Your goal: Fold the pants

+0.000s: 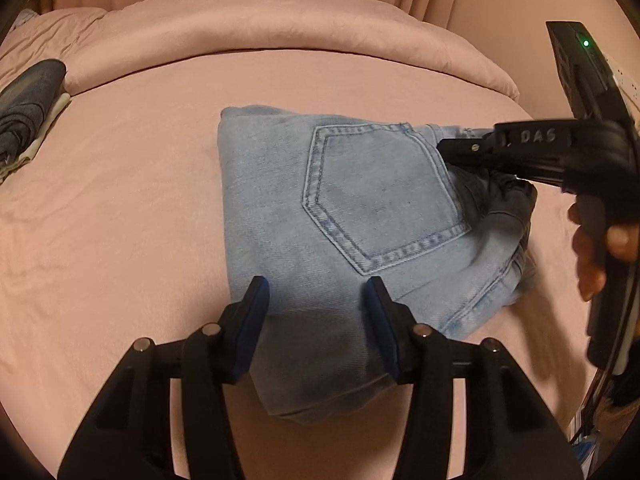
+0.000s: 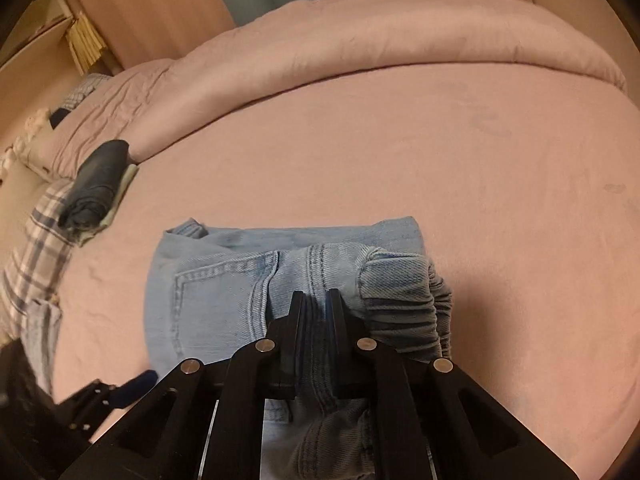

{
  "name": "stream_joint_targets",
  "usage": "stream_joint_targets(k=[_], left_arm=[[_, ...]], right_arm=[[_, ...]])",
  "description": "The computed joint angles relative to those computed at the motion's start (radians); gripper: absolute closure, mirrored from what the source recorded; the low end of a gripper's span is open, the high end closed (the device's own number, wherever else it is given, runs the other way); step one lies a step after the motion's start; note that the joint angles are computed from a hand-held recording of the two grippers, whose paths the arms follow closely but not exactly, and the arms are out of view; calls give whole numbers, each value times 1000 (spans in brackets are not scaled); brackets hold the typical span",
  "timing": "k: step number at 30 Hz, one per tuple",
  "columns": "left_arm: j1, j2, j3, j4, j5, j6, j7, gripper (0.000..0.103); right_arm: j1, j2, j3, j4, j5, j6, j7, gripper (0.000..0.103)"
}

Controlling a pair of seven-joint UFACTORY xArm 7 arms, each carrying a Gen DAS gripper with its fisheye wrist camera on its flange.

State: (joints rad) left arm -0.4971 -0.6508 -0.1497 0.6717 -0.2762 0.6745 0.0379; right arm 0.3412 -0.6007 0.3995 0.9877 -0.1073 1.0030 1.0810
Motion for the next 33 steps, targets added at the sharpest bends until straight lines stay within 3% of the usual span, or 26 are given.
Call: stream_joint_targets(k=[2, 4, 6, 13, 16, 19, 24, 27, 31, 33], left_arm=[[-6, -2, 12, -10, -9, -13, 13, 52], [-9, -5, 20, -20, -17, -21, 22, 51], [-10, 8, 23, -14, -24, -30, 25, 49], [-11, -11, 39, -37, -65, -35, 4, 36], [-39, -27, 97, -62, -143, -25, 25, 36], [-44, -36, 110, -76, -182, -29, 46, 36], [-49, -38, 124, -76, -237, -4, 59, 39], [-52, -33, 124, -71, -261, 11, 77, 47], [-42, -16, 110, -60, -272, 17, 79, 51], [-40, -7, 106, -53, -276, 24, 82, 53]], right_arm=[[1, 16, -2, 34, 5, 31, -6, 91], [4, 39, 9, 69, -4, 36, -18, 67], [-1, 66, 26, 105, -25, 39, -14, 60], [32, 260, 36, 228, -74, -50, -13, 60], [66, 360, 22, 291, -100, -54, -31, 60], [100, 442, 2, 355, -131, -38, -41, 60], [153, 529, -58, 420, -119, -52, -76, 56], [174, 567, -85, 451, -102, -48, -104, 51], [200, 644, -108, 530, -82, 39, -142, 51], [220, 662, -114, 553, -106, 67, -156, 59]])
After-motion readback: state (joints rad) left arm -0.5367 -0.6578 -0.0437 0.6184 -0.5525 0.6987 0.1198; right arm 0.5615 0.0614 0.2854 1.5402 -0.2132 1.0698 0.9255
